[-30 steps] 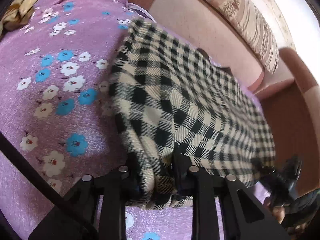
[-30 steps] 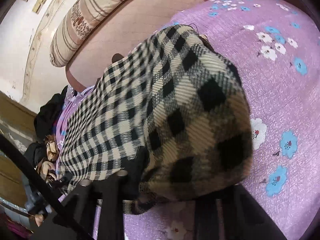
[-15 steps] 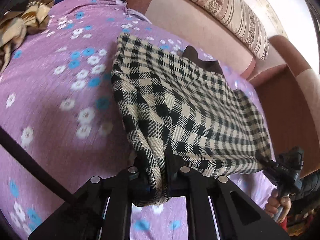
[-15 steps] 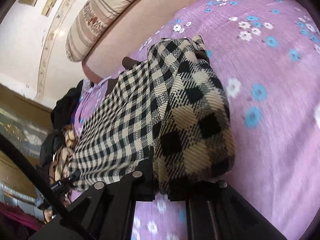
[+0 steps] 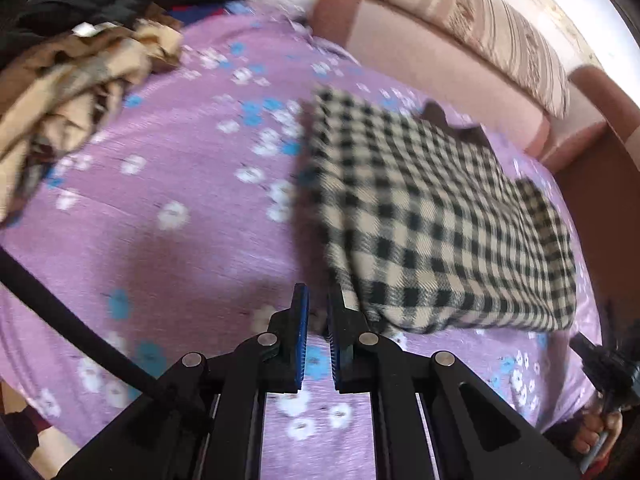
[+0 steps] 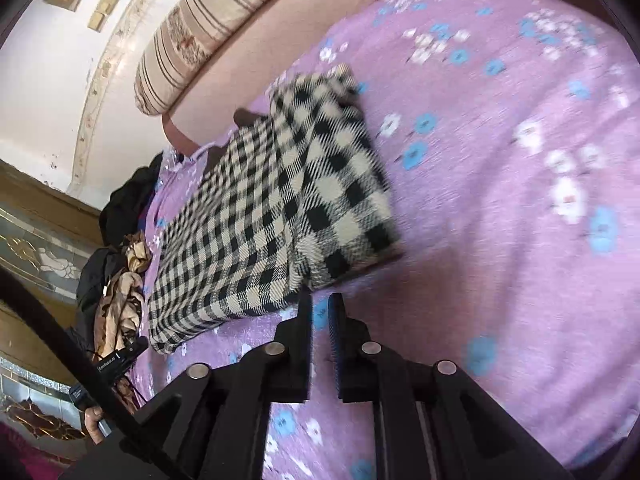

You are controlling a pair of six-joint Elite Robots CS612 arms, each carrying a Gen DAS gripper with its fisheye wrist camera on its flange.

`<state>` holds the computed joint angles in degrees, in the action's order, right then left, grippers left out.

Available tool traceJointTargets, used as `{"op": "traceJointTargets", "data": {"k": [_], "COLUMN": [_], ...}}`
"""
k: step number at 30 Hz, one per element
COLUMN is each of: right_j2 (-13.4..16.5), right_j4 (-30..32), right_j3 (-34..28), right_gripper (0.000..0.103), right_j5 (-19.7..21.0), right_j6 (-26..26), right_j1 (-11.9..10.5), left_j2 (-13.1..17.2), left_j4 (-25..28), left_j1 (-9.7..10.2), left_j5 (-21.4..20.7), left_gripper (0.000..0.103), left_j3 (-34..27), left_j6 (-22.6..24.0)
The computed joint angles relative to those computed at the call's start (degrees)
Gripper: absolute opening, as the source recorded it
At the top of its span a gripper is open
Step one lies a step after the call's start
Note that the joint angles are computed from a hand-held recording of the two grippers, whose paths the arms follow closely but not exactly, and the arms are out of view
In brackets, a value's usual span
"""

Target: Fold large clothes

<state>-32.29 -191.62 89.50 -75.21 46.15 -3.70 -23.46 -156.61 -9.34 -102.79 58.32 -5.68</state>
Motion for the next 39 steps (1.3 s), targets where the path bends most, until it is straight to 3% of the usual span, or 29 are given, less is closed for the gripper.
{"op": "traceJointTargets", "data": {"k": [3,7,11,13,15,17,20,21,23,26,28,30,34,35,38,39], "right_j2": [-1.7,-1.3,1.8,3.7,6.0,7.6,10.0,10.8,11.2,11.0,10.7,10.8,12.5,12.9,14.1,14.1], "right_j4": [-0.6,2.2,7.9,11.1,16.0,18.7,24.5,28.4,31.8,30.1,26.1,24.1,27.4,28.4,34.6,34.5], "right_j3": [1.1,-3.7,-12.9,-17.2,-22.2,-25.0,-28.5,-30.2,-31.4,-31.0,-30.4,-30.6,-34.1,-34.8,-37.9,-37.8], "right_gripper": [0.031,0.033,0.033,0.029,0.010,0.010,0.010,0.010,0.010,0.010,0.020,0.057,0.061,0.061,0.011,0.009], "right_j5": [-6.5,-10.8,-15.8,-16.2,-18.0,-16.2,-4.7,-2.3,-4.6,-6.2,-10.0,-15.2,-16.9,-16.8,-17.9,-18.5], "right_j6": [-2.3,-7.1,-14.5,-17.6,-20.0,-20.4,-22.1,-25.5,-30.2,-29.6,-28.4,-27.8,-27.8,-28.3,-31.0,-30.7], "right_j1": [0.2,-0.3,-0.9,-1.2,-1.1,-1.4,-2.2,-1.9,-1.0,-0.9,-0.7,-0.4,-0.4,-0.3,0.1,0.1], "left_j2": [-0.8,0.2,3.4,5.3,7.4,8.8,10.0,10.2,10.6,11.2,11.3,11.3,11.1,11.1,11.2,11.3], "left_j4": [-5.1,-5.4,-3.5,-1.8,0.5,0.9,0.3,0.6,1.1,2.2,2.1,1.7,1.0,0.9,1.1,1.2], "left_j1": [0.17,-0.74,-2.49,-3.26,-3.86,-4.22,-4.27,-4.24,-4.12,-4.02,-4.05,-4.17,-4.68,-4.78,-4.88,-4.88], "left_j5": [1.0,1.0,0.9,1.7,3.1,4.3,4.5,4.3,3.8,3.3,3.5,3.9,5.9,6.3,6.7,6.7], "left_gripper": [0.009,0.036,0.040,0.040,0.040,0.047,0.059,0.061,0.064,0.066,0.067,0.068,0.070,0.071,0.074,0.075], "left_j3": [1.1,-1.3,-6.6,-9.7,-12.8,-14.5,-15.8,-16.2,-17.1,-18.2,-18.2,-18.0,-17.4,-17.3,-17.5,-17.6], "left_j6": [-1.3,-2.2,-0.3,0.8,1.5,1.6,1.2,1.1,0.7,-0.1,-0.2,0.1,1.2,1.4,1.6,1.4]}}
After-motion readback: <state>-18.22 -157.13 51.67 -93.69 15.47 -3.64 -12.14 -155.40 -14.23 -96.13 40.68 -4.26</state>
